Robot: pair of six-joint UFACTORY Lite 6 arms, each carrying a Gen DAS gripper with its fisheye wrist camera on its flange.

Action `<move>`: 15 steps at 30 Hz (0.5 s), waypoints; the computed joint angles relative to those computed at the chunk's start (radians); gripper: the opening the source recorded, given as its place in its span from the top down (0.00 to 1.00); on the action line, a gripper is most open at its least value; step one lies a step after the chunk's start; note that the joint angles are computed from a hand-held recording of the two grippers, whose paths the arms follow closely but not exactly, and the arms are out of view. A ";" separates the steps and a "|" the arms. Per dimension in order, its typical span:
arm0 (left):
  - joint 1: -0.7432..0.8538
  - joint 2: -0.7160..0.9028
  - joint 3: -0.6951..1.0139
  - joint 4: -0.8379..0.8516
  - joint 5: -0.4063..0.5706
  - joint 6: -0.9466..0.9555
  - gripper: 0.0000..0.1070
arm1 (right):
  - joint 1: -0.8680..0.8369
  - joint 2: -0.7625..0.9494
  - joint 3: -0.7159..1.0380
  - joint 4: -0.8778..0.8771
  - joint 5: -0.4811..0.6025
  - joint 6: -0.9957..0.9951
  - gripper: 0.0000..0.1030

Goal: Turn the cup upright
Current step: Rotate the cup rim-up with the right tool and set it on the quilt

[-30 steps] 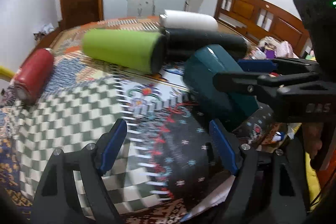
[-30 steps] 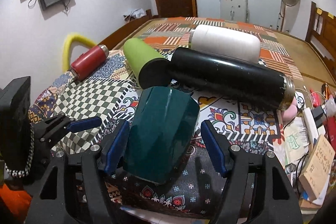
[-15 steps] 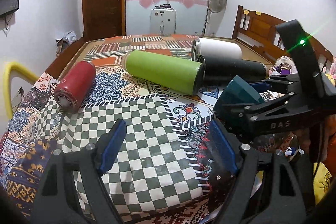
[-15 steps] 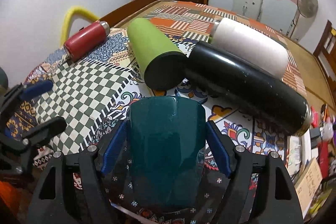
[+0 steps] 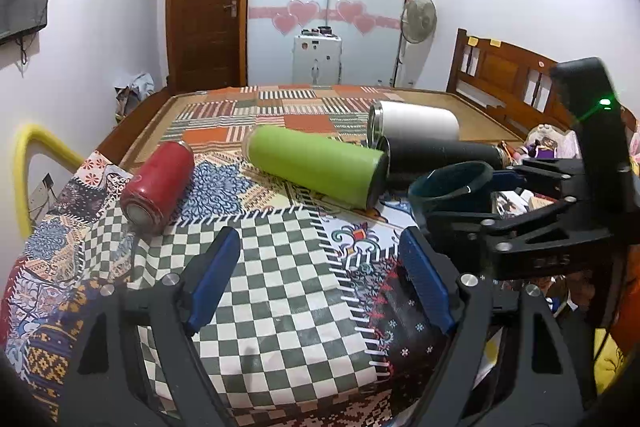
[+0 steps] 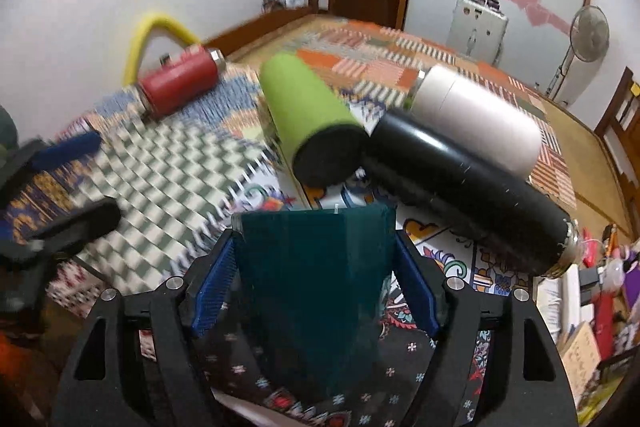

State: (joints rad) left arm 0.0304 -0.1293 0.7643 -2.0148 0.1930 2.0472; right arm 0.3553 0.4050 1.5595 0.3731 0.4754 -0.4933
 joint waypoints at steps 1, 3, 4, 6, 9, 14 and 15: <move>-0.003 -0.005 0.001 -0.009 -0.006 0.004 0.22 | -0.002 -0.016 -0.011 0.025 -0.006 -0.020 0.30; -0.005 -0.017 -0.002 -0.039 -0.010 0.028 0.22 | 0.005 -0.036 -0.034 0.026 -0.021 -0.019 0.30; -0.005 -0.020 -0.005 -0.049 -0.008 0.036 0.21 | 0.012 -0.034 -0.037 0.027 -0.029 -0.014 0.30; -0.005 -0.029 -0.011 -0.065 -0.003 0.049 0.21 | 0.016 -0.040 -0.049 0.052 -0.044 -0.031 0.30; -0.003 -0.032 -0.013 -0.083 -0.002 0.070 0.21 | 0.023 -0.031 -0.039 0.084 -0.055 -0.048 0.30; 0.000 -0.020 -0.011 -0.093 0.008 0.079 0.21 | 0.024 -0.009 -0.035 0.140 -0.053 -0.097 0.30; 0.000 -0.018 -0.011 -0.101 0.008 0.087 0.21 | 0.024 -0.012 -0.048 0.160 -0.062 -0.117 0.30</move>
State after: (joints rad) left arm 0.0306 -0.1471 0.7532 -2.1155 0.2012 2.1346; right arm 0.3796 0.3925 1.5114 0.5326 0.4137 -0.6099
